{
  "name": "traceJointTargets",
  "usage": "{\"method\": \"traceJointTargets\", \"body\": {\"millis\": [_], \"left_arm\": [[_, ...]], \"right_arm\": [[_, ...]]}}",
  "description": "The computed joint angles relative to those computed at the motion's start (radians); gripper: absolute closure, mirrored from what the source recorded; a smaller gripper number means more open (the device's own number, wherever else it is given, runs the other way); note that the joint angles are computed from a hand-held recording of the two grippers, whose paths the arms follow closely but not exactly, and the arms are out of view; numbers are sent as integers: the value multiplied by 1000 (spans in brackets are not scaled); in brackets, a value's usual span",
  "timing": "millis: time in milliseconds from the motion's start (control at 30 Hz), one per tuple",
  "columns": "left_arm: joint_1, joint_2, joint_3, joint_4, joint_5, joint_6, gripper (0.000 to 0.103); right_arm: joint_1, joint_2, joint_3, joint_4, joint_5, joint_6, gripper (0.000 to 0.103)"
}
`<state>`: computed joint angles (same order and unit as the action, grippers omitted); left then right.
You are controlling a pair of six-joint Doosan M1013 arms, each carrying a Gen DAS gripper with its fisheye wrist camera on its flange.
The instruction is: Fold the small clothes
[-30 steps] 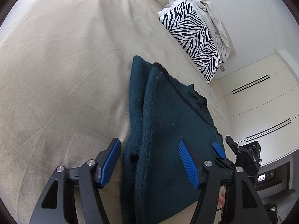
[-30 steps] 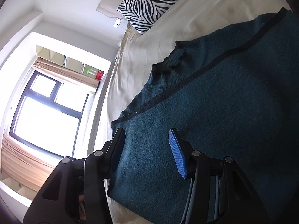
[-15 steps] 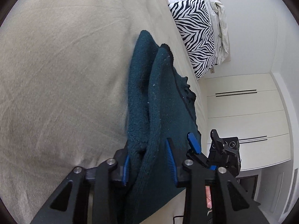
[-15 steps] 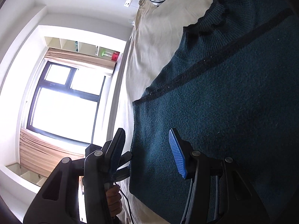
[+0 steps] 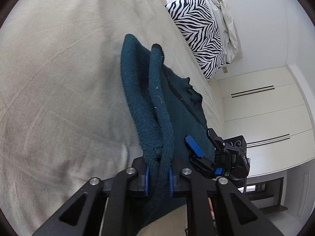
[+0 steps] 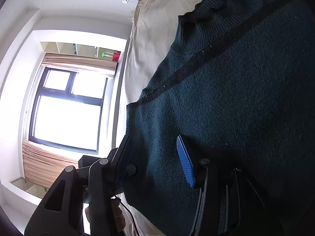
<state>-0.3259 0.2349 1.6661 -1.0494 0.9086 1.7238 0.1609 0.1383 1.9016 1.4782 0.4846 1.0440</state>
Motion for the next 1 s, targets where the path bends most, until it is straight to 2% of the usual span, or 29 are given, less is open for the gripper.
{"method": "traceJointTargets", "body": {"millis": [133, 300, 433, 467, 500, 533, 600, 633, 733, 833, 1000], "left_arm": [[-71, 7, -94, 97, 0, -37, 88], [-194, 58, -215, 193, -4, -79, 89], [-294, 124, -290, 220, 8, -80, 85], [-310, 143, -305, 213, 26, -71, 75], [-319, 158, -314, 185, 47, -61, 73], [-323, 164, -311, 155, 59, -53, 73], [-325, 154, -292, 113, 42, -7, 57], [-324, 141, -279, 102, 23, 26, 53], [-301, 104, -249, 73, 13, 103, 51], [-263, 58, -199, 80, 3, 154, 46], [-186, -13, -70, 110, 0, 212, 45]], "right_arm": [[-49, -57, 68, 190, 47, -135, 47], [-157, -147, 181, 396, 156, -255, 37], [-247, -204, 241, 373, 193, -194, 36], [-267, -211, 255, 383, 209, -194, 36], [-287, -215, 266, 404, 236, -199, 36], [-305, -217, 282, 436, 270, -218, 36], [-334, -223, 306, 466, 319, -241, 36], [-346, -231, 315, 459, 326, -244, 36], [-362, -230, 320, 436, 353, -250, 37], [-335, -221, 296, 375, 300, -233, 36], [-284, -213, 229, 131, 197, -53, 36]]}}
